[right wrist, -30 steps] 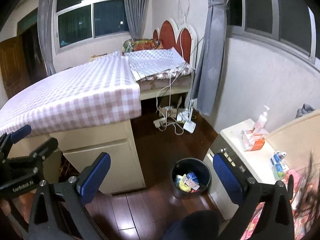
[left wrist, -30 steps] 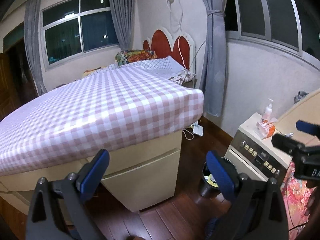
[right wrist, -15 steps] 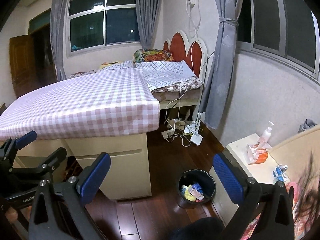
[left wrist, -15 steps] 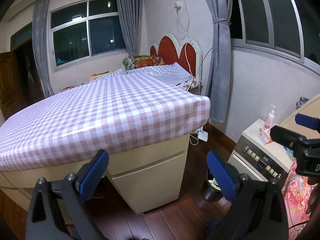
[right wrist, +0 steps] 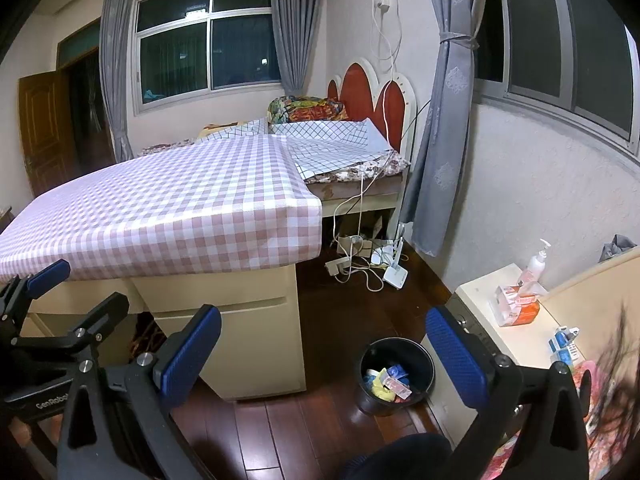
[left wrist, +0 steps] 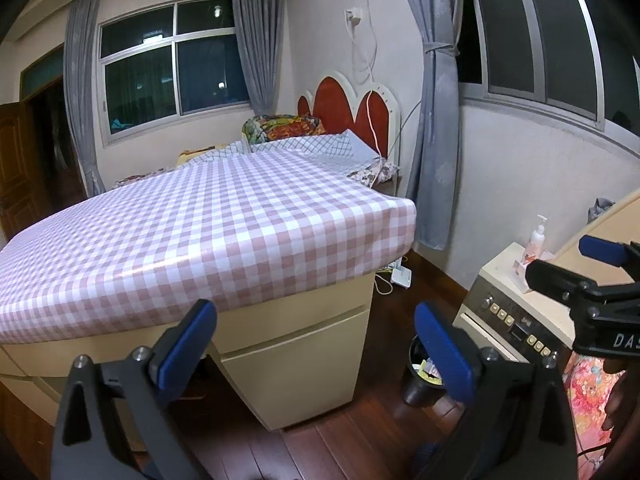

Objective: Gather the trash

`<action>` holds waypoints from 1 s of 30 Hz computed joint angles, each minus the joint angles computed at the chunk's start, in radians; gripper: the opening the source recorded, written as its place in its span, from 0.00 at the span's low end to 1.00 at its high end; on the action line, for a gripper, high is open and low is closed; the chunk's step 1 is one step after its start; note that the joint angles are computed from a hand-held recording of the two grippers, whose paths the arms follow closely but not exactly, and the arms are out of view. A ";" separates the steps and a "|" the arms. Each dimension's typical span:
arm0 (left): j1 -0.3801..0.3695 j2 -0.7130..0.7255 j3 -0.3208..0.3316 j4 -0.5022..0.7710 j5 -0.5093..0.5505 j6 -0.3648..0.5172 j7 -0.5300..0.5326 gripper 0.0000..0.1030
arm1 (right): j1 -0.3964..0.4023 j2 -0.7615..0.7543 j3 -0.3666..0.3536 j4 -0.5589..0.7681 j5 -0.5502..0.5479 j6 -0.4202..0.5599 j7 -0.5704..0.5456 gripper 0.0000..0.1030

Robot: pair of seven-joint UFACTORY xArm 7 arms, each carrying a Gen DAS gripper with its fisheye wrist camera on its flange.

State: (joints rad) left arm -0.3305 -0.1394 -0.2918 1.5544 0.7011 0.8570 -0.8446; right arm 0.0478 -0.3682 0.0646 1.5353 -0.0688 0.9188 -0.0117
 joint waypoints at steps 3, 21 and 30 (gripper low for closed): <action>-0.001 -0.001 0.001 0.000 -0.001 0.000 0.002 0.97 | 0.001 0.005 0.001 0.005 0.000 0.002 0.002 1.00; 0.005 -0.005 0.002 -0.002 -0.017 -0.009 0.021 0.98 | 0.004 0.003 0.007 -0.009 -0.010 0.002 0.019 1.00; 0.011 -0.008 0.004 -0.007 -0.027 -0.017 0.032 0.98 | 0.005 0.005 0.009 -0.008 -0.013 0.007 0.025 1.00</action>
